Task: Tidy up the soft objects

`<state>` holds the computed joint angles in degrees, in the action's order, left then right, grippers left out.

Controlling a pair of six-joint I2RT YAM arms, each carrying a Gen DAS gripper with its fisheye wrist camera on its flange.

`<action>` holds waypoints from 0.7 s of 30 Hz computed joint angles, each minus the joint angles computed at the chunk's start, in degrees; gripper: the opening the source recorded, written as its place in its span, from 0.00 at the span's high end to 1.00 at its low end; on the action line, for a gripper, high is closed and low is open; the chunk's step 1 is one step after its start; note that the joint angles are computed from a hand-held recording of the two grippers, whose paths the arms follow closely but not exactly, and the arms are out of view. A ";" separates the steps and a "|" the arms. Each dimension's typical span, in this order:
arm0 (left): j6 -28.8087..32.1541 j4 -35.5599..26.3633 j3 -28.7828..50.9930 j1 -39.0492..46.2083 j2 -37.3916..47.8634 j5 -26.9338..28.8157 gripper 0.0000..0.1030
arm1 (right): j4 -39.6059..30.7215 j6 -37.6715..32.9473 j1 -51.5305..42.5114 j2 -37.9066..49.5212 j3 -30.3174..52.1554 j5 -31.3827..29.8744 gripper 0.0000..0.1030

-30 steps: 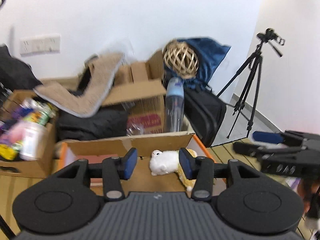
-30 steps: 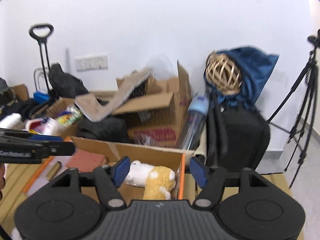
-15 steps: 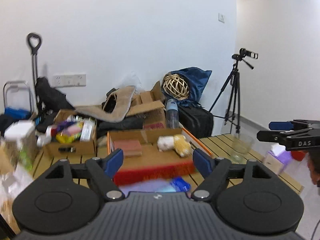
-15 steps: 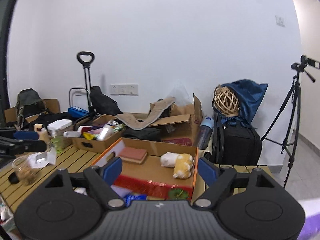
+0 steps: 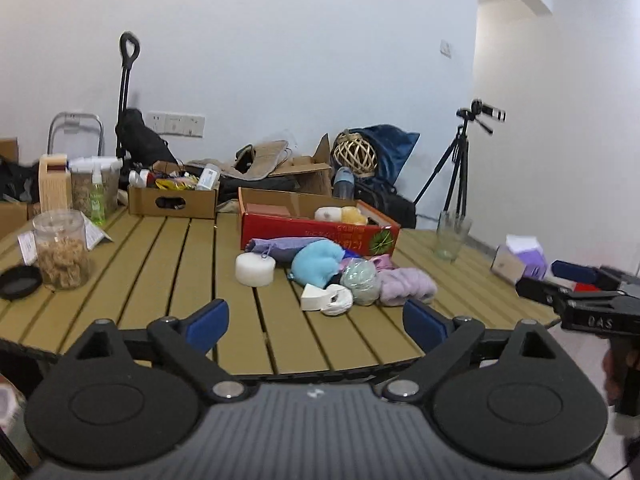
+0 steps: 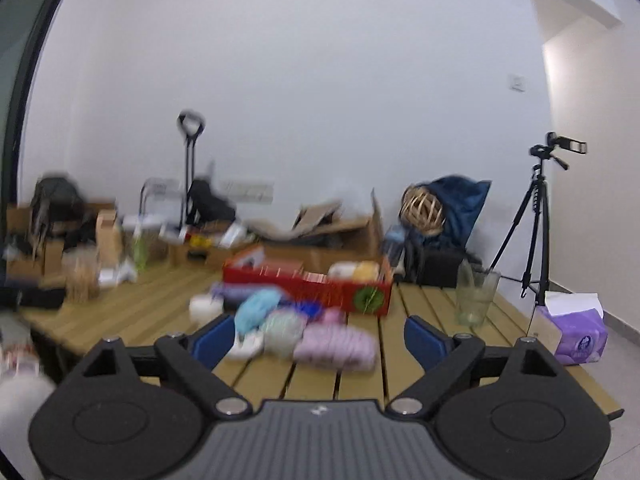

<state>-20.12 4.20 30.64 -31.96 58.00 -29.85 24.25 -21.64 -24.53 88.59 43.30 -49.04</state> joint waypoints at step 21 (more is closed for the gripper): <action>12.47 7.87 30.32 17.80 48.51 23.09 0.20 | -14.27 -0.72 13.47 22.35 20.91 7.10 0.56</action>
